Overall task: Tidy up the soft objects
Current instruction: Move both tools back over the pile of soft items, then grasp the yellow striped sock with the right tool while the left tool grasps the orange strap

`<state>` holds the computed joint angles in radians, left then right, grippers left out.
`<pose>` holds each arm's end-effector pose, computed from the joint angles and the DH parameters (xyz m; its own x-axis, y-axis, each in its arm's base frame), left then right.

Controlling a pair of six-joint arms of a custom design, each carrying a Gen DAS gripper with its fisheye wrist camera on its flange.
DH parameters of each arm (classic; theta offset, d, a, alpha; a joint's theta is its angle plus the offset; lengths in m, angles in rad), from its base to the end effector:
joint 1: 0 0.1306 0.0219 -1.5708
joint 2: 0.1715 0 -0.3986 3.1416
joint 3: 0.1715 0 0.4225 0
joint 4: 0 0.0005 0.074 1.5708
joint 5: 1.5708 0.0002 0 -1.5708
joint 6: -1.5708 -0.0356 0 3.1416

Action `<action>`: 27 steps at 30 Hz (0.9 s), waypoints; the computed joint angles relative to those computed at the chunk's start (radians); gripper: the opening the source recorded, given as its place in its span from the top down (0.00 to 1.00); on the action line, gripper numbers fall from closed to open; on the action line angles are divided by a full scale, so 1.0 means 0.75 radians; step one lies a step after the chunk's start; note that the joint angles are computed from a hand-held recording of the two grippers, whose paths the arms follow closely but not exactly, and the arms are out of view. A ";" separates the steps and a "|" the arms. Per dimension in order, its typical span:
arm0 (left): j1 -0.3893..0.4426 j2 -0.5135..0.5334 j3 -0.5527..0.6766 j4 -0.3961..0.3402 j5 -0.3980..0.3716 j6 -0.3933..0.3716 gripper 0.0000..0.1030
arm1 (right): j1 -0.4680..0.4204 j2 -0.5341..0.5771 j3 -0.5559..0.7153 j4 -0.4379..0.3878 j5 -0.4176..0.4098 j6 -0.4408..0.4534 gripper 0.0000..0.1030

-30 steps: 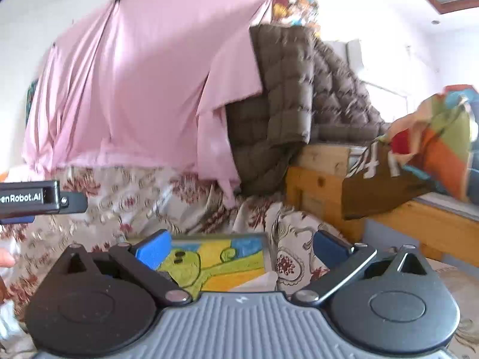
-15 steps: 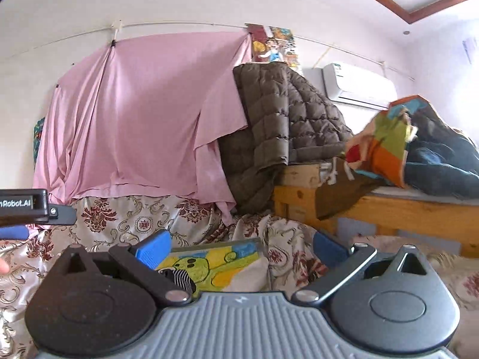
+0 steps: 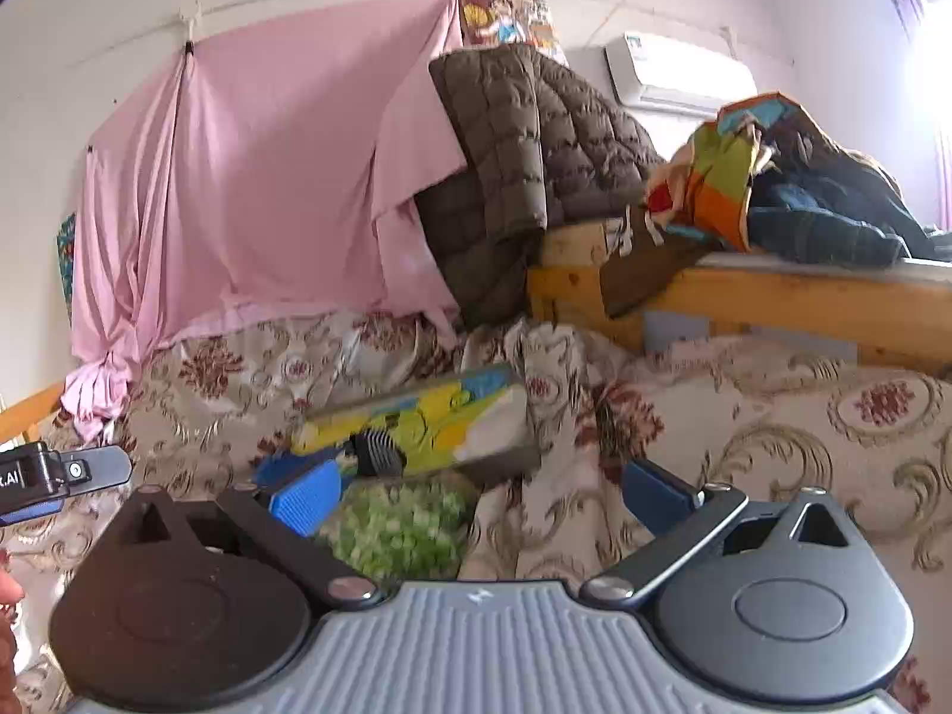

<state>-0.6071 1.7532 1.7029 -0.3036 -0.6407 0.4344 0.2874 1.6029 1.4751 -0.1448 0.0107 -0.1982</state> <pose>0.5688 -0.3698 0.4475 -0.2569 -0.2324 -0.9381 -0.1226 0.9707 -0.2069 0.6016 0.1769 0.4374 -0.3070 0.1146 -0.9448 -0.2173 0.9581 0.1868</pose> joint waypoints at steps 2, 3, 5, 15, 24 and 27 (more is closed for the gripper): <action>-0.005 -0.028 -0.049 0.004 0.023 0.004 0.01 | 0.010 -0.021 -0.016 -0.047 0.010 0.013 0.00; -0.007 -0.042 -0.075 0.007 0.035 0.001 0.01 | 0.015 -0.030 -0.022 -0.071 0.021 0.023 0.00; -0.013 -0.061 -0.117 0.000 0.064 0.003 0.01 | 0.020 -0.045 -0.023 -0.142 0.034 0.021 0.00; -0.022 -0.087 -0.226 -0.034 0.314 -0.044 0.01 | 0.027 -0.039 0.049 -0.487 -0.037 0.038 0.00; -0.030 -0.064 -0.221 -0.092 0.393 -0.073 0.01 | 0.027 -0.004 0.110 -0.640 -0.064 0.060 0.00; -0.029 -0.056 -0.212 -0.114 0.400 -0.079 0.01 | 0.028 0.013 0.134 -0.678 -0.069 0.067 0.00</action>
